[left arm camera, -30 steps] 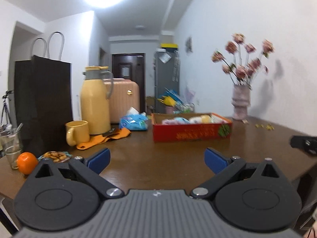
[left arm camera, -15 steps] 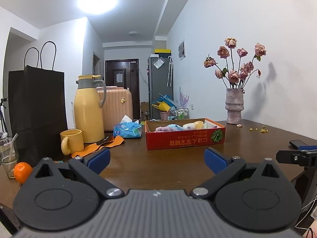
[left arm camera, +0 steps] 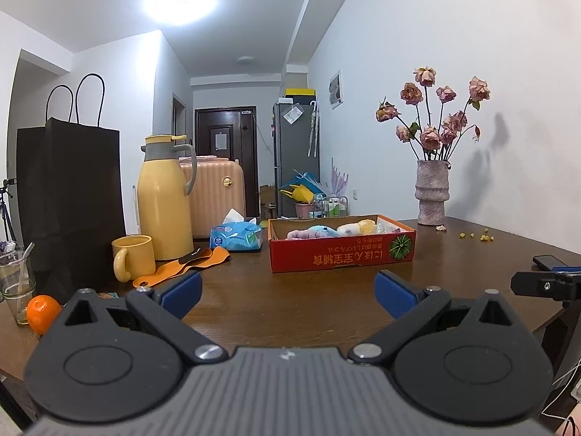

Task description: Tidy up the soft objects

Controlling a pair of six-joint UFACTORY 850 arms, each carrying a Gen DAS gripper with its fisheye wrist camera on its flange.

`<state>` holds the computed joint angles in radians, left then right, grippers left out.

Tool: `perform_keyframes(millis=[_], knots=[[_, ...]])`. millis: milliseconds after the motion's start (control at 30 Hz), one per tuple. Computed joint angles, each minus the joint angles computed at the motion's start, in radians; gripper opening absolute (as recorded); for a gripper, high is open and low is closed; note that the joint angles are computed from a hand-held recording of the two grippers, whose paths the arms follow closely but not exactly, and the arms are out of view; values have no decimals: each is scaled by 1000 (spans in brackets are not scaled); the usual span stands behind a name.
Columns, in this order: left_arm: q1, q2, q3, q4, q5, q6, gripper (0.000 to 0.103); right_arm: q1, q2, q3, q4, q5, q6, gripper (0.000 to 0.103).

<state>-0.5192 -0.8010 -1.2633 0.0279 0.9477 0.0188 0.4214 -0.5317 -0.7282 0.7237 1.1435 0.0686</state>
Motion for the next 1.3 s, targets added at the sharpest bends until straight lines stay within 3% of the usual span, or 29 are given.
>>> perform_keyframes(millis=[1000,1300], knots=[[0,-6,-1,-4,-1,2,103,1,0,3,20,9,-32,103],[-4,-8,12,-35,52,18,103,5,-2,4,9,26,-51,103]])
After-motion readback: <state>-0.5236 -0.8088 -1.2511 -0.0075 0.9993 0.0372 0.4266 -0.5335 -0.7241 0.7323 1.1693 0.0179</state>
